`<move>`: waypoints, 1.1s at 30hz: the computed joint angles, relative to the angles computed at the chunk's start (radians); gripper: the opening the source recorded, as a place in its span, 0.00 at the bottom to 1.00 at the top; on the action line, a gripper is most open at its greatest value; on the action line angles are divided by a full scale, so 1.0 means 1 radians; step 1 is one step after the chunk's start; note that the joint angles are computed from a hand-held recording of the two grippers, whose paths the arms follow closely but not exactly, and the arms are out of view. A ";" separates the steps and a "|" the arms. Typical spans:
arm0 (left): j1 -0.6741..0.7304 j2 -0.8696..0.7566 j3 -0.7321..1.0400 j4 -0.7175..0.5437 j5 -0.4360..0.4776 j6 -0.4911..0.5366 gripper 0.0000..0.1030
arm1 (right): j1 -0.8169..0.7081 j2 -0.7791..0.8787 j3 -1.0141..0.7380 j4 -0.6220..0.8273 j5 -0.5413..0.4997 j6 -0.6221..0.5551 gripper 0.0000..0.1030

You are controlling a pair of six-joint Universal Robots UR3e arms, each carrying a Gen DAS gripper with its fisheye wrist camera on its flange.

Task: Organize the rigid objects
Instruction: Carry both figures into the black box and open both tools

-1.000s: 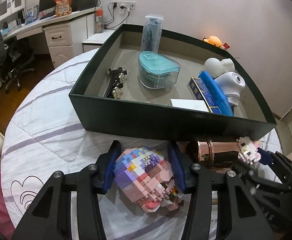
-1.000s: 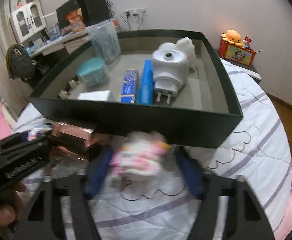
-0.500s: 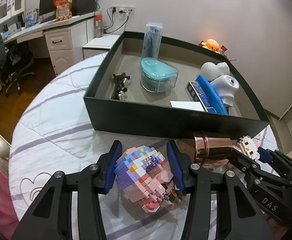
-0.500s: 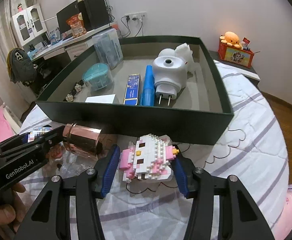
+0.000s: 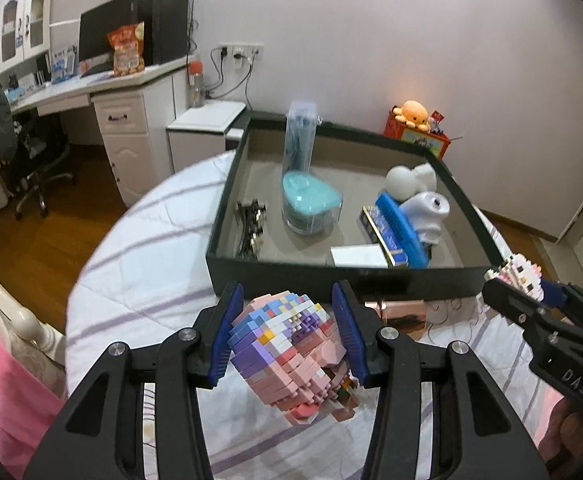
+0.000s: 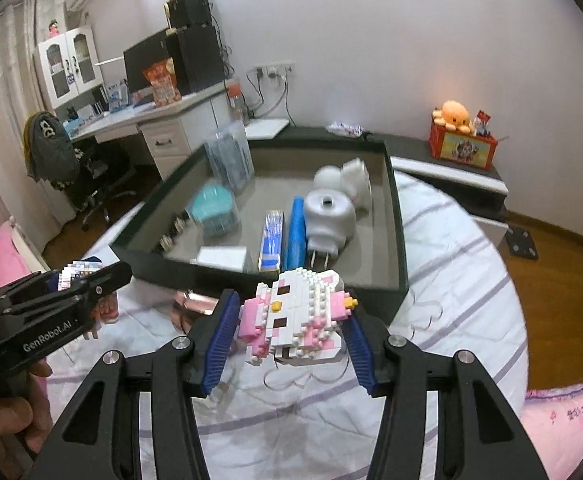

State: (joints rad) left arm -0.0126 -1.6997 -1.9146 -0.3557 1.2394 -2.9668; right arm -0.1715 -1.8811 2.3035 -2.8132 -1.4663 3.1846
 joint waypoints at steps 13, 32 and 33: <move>-0.062 -0.114 0.262 -0.052 0.048 -0.010 0.46 | -0.010 0.180 -0.218 -0.022 0.012 -0.018 0.51; -0.158 -0.463 0.689 -0.202 0.104 -0.065 0.59 | 0.012 0.489 -0.445 -0.014 -0.053 -0.036 0.59; -0.158 -0.460 0.681 -0.192 0.119 -0.069 0.65 | 0.012 0.489 -0.444 -0.017 -0.061 -0.032 0.67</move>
